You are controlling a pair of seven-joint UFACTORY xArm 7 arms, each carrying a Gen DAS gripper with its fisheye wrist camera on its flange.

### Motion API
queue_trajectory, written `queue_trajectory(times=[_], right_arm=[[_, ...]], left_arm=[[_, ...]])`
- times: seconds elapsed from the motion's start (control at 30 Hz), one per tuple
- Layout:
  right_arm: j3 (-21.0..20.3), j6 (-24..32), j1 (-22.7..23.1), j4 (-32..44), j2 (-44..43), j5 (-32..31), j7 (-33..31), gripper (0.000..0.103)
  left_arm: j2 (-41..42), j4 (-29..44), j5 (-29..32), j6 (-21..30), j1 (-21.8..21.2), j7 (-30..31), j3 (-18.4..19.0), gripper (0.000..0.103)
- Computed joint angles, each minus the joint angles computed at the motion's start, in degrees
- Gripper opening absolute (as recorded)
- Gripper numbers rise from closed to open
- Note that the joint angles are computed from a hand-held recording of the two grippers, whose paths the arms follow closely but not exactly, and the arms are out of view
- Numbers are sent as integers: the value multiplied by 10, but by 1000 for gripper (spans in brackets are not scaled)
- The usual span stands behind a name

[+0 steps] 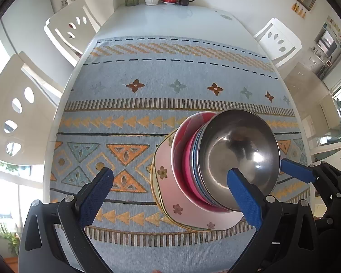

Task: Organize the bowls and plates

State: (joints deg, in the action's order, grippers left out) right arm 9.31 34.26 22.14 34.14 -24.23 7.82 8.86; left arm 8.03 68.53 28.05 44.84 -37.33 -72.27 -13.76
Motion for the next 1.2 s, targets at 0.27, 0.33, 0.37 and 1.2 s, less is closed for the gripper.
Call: queue_trajectory(times=[0.27,0.33,0.37,1.2], right_arm=[[-3,10,3,-5,0,9,0,79],[-3,11,1,-4,1,9,0,78],[-3,11,1,-3,2,9,0,79],[-6,19,-1,-2,5,19,-4,78]], left_arm=[[-1,-6,-9,-1,1,-1,-1,100],[-2,-8,-11,-3,1,-2,-1,100],[-2,-8,-11,-3,1,-1,-1,100],[-5,-17,-26,-6,5,1,-2,100]])
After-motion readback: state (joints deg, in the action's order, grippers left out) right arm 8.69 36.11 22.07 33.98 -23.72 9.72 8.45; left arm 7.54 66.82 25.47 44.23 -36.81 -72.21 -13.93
